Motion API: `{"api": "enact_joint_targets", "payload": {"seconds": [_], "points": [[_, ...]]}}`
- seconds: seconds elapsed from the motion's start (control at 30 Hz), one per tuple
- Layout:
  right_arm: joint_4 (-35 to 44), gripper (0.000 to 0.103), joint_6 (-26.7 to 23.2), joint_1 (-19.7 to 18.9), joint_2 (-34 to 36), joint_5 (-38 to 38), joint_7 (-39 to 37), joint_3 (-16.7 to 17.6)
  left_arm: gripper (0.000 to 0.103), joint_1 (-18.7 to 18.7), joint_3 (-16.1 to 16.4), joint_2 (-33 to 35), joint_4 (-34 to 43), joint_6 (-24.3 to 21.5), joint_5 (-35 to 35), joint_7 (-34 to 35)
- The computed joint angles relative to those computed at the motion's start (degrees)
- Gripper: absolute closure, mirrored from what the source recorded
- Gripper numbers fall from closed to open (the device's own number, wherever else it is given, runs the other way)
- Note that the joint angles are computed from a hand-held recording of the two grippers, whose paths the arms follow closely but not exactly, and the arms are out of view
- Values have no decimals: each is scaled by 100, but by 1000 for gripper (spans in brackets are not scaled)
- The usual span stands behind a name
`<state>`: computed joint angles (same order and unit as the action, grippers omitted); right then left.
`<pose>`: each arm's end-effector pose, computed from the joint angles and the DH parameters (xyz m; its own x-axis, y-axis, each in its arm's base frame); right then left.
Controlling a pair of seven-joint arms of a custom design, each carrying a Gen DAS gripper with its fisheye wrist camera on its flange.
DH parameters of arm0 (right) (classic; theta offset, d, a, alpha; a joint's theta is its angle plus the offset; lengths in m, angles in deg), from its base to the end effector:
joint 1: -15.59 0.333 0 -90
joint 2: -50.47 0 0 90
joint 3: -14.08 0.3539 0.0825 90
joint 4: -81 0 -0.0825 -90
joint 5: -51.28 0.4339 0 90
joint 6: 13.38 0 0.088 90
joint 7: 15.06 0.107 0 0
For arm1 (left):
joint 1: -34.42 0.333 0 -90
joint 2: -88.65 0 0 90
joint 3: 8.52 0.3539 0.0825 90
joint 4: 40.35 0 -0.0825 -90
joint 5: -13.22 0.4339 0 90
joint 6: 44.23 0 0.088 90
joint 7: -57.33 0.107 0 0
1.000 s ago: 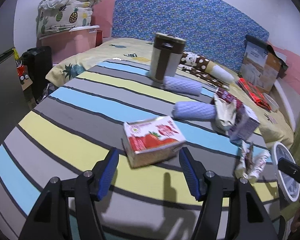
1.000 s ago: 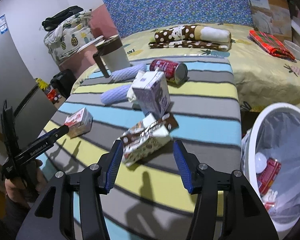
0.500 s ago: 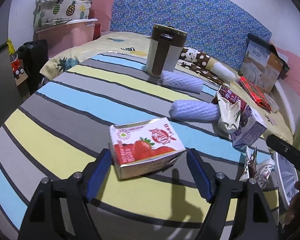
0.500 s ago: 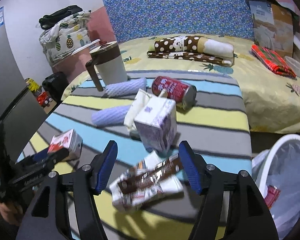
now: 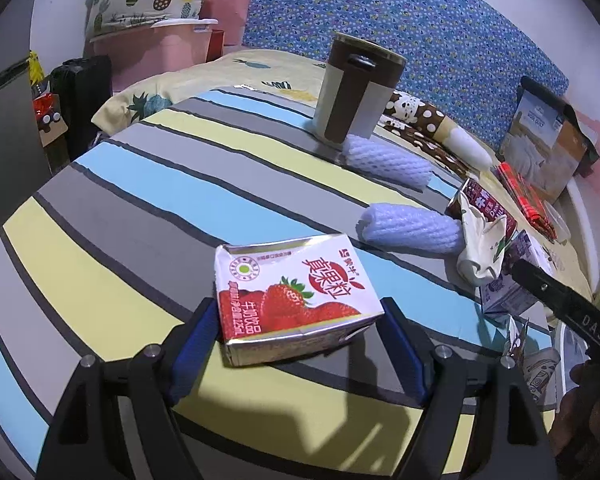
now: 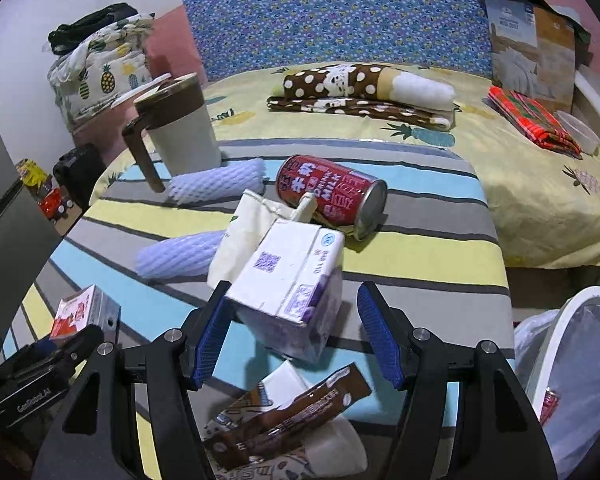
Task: Collect trash
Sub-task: 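Grasp the white-and-purple milk carton with the right tool while the left tool grasps the strawberry milk carton, then carry the white-and-purple carton and strawberry carton over the white bin with both tools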
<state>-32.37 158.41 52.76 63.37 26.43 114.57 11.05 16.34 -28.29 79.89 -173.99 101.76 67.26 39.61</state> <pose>0.5545 0.4153 0.4517 0.3605 -0.9228 -0.1357 -0.6833 -0.1622 -0.7119 0.4252 -0.3481 0.4368 0.3803 -0.8915 0.2462 -0.6223 -0.4436 -0.6449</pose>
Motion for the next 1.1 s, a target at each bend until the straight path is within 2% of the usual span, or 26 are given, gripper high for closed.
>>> {"api": "enact_joint_targets", "payload": {"seconds": [0.07, 0.1, 0.47, 0.7, 0.9, 0.97, 1.1], "points": [[-88, 60, 74, 13, -69, -39, 80, -55, 22, 2, -1, -27, -28, 25, 22, -37], [-125, 63, 116, 29, -95, -89, 145, -88, 22, 2, -4, -48, -50, 38, 28, -58], [-563, 63, 597, -99, -460, -244, 245, -97, 23, -49, -150, -234, -114, 65, 302, -67], [-776, 63, 892, -107, -661, -434, 367, -169, 23, -167, -273, -289, -8, -113, 390, 61], [-904, 63, 1094, 24, -831, -1058, 949, -429, 23, -273, -352, -355, 107, -266, 430, 150], [-929, 63, 1125, 65, -902, -1540, 1392, -534, 23, -300, -382, -360, 149, -279, 458, 155], [-1056, 63, 1160, -108, -1064, -2102, 1903, -442, 23, -358, -426, -318, 254, -216, 528, 182]]}}
